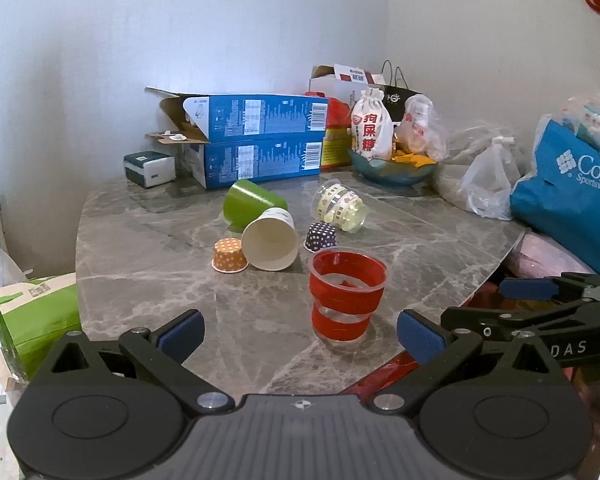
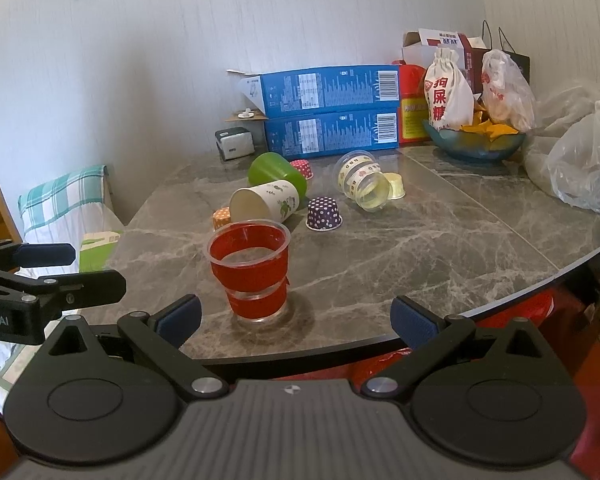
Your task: Flip cup upright
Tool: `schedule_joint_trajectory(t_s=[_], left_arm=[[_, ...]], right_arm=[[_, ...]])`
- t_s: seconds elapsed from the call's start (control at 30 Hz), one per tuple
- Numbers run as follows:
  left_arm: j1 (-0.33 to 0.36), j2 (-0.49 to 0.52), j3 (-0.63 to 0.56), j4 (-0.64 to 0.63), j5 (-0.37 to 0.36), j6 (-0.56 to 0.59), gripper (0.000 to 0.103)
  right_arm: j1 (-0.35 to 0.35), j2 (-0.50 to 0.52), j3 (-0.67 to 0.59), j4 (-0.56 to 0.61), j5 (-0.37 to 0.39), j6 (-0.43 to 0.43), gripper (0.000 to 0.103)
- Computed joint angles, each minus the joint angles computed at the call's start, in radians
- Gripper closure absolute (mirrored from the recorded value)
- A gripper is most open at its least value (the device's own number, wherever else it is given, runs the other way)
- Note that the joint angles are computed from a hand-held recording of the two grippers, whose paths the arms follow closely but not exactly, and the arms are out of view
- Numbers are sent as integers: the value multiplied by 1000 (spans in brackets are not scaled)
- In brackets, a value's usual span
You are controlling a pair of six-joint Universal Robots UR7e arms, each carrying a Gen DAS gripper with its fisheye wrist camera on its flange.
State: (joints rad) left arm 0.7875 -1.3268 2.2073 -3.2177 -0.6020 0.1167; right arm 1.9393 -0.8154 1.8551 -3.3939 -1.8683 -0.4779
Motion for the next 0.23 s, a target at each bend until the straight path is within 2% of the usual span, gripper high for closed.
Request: schedule_joint_trajectory(t_s=[0.23], left_arm=[[5,14,1,-60,3,41,0]], right_arm=[[-1,6,-6,10,-1,2,1]])
